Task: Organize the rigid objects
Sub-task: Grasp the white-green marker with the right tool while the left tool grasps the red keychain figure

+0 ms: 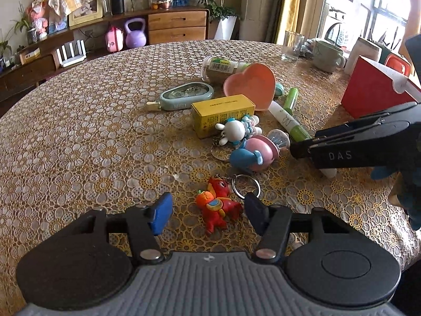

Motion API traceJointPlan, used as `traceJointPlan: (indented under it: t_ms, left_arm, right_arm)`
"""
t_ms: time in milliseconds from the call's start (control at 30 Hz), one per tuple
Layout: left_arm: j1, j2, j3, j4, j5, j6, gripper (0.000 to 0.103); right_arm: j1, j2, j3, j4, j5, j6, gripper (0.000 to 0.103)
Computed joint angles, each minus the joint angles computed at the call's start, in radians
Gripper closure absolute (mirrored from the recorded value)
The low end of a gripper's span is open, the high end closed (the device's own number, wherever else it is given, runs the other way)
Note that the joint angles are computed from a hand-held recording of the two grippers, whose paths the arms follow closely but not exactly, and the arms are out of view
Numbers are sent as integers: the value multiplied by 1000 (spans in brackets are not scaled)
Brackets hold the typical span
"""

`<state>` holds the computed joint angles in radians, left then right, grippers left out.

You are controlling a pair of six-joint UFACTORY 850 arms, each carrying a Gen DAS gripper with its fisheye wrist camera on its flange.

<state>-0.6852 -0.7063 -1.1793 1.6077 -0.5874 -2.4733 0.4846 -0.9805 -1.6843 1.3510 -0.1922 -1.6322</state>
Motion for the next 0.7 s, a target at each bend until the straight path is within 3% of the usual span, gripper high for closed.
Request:
traceJointPlan:
  t_ms: [100,200,433,700]
  left_arm:
    - [-2,0,-1,11,1,1,55]
    - [-2,1,-1,22,10,-5,63]
    - [0,1,-17,-47,20,65,66]
    - [-4,30,0,-69,32,57,77]
  right_arm:
    - [0,0,-2,-7,-7,14,80]
    - [1,4,2,-7,0,28,84]
    - [-27,31,30,-96,-61,215,86]
    - [-61,123,173,109,-111,49,86]
